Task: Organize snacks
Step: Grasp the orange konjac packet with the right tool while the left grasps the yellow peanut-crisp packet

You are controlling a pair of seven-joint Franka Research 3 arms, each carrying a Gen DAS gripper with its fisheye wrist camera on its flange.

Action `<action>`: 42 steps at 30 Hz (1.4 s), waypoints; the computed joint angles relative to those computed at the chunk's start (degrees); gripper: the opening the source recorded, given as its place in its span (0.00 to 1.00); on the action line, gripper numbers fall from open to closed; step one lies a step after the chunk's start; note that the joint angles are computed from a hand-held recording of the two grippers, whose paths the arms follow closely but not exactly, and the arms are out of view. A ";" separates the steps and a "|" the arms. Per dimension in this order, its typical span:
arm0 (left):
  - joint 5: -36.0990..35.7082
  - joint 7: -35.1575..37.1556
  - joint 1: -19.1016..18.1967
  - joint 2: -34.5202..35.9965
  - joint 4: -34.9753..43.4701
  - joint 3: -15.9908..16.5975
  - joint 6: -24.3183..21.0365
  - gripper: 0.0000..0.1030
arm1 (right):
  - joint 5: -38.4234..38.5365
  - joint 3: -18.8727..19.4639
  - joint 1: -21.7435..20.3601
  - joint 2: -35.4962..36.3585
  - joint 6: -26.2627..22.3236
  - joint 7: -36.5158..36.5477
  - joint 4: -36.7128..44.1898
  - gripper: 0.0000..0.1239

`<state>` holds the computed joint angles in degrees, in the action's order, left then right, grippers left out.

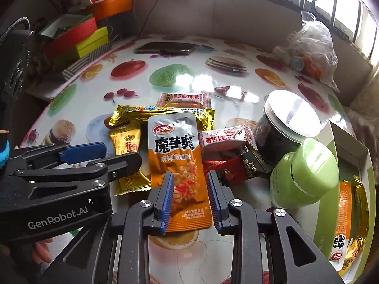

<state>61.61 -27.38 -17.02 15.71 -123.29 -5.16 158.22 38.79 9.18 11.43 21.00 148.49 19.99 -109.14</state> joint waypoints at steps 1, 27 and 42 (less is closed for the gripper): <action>0.84 -1.06 -0.12 -0.23 -0.37 0.29 0.31 0.56 | 0.00 0.06 -0.05 0.11 -0.35 -0.06 0.17 0.23; 8.96 -10.11 2.79 -5.36 -7.23 -2.30 -1.52 0.55 | 2.17 1.91 -0.02 0.38 0.72 -1.26 -1.02 0.25; 10.71 -11.47 1.62 -5.85 -6.51 -3.10 -4.13 0.15 | 11.31 1.62 -0.72 -2.65 -1.42 -9.17 -3.14 0.01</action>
<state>72.32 -38.84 -15.40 9.86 -129.80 -8.26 154.09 50.10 10.80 10.72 18.36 147.07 10.82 -112.28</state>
